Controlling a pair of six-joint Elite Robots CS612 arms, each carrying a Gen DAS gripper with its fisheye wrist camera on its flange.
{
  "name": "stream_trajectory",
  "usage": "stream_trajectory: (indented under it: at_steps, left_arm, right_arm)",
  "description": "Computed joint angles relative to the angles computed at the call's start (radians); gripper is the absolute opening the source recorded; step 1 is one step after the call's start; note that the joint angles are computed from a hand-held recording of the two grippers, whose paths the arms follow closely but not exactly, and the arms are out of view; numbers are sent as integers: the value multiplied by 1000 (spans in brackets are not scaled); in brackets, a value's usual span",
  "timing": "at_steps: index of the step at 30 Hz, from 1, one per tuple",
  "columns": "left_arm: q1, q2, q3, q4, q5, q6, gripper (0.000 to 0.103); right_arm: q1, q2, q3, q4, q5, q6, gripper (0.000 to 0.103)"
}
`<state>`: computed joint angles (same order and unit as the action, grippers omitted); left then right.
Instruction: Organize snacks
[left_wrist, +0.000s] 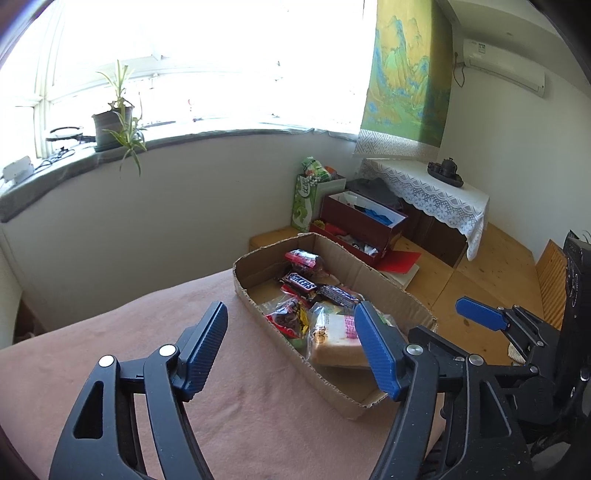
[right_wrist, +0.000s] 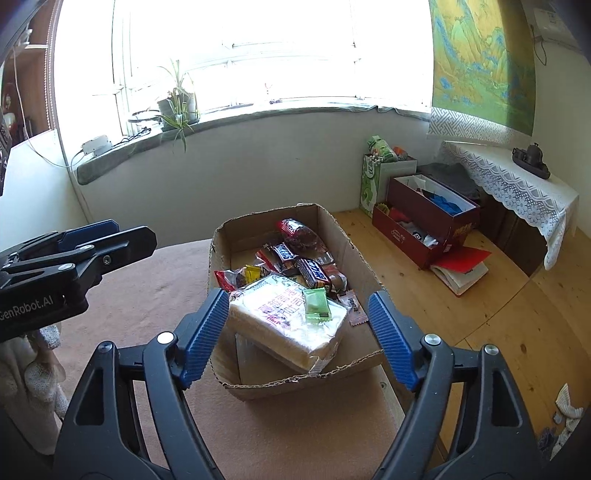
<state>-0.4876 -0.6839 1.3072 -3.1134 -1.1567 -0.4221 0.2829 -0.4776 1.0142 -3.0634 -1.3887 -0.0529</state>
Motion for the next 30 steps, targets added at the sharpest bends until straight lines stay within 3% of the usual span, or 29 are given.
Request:
stream_trajectory:
  at_steps: [7,10,30]
  left_arm:
    - [-21,-26,59,-24,66,-12,79]
    - [-27,-32,72,-27,84,-14,79]
    - [-35,-40,94,-48,111,-26,81]
  right_arm:
    - [4,-27,65,-28,-20,15,83]
    - [5,-36,89,-59,-25,35,96]
    - [15,-51,113,-81,-63,22,99]
